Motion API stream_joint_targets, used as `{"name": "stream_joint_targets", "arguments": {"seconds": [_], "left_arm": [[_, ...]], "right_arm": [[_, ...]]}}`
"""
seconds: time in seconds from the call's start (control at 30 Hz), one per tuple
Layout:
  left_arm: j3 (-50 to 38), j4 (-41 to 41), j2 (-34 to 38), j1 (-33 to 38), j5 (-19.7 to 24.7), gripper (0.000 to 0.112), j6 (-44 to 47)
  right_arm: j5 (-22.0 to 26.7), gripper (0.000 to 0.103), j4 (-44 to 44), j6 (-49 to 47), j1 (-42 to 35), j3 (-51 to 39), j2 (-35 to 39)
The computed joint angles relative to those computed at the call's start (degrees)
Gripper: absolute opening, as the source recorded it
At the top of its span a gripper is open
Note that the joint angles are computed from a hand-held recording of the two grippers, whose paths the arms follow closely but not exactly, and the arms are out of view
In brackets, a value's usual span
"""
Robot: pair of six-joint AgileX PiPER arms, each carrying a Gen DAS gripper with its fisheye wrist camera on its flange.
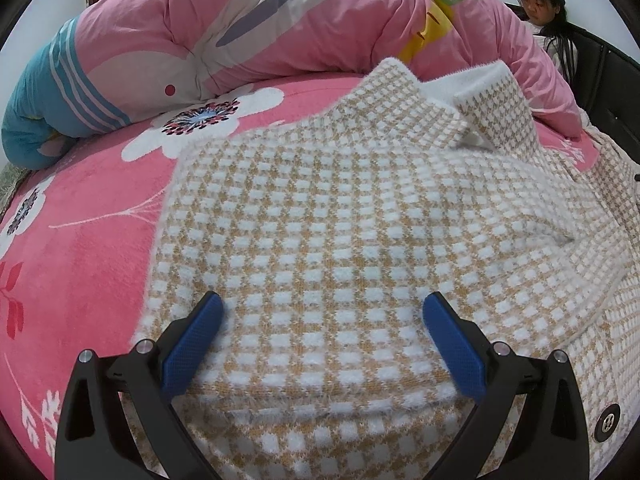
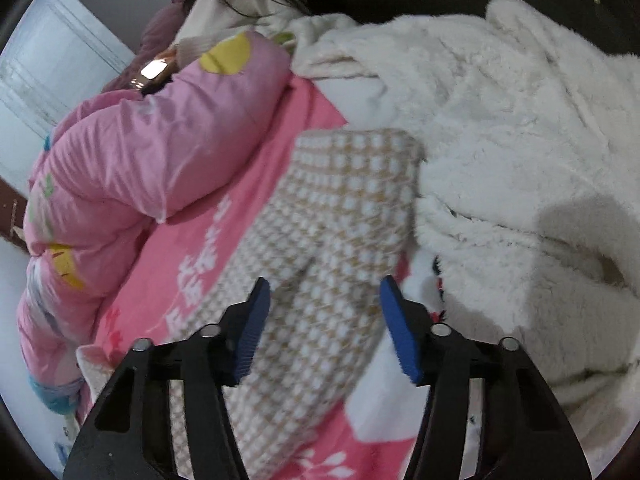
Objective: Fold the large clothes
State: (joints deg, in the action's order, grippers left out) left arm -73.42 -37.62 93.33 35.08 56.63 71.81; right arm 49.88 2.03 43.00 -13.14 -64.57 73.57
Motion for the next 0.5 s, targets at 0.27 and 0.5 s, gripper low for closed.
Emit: {"name": "stream_joint_targets", "arguments": {"seconds": [0.27, 0.5], "left_arm": [[-0.1, -0.1, 0.2, -0.2, -0.4, 0.098, 0.0], [-0.1, -0.3, 0.3, -0.2, -0.6, 0.098, 0.0]], "right_arm": [[-1.9, 0.028, -5.2, 6.3, 1.0, 2.8, 1.0], [5.5, 0.006, -25.4, 21.3, 13.7, 0.6, 0.1]]}}
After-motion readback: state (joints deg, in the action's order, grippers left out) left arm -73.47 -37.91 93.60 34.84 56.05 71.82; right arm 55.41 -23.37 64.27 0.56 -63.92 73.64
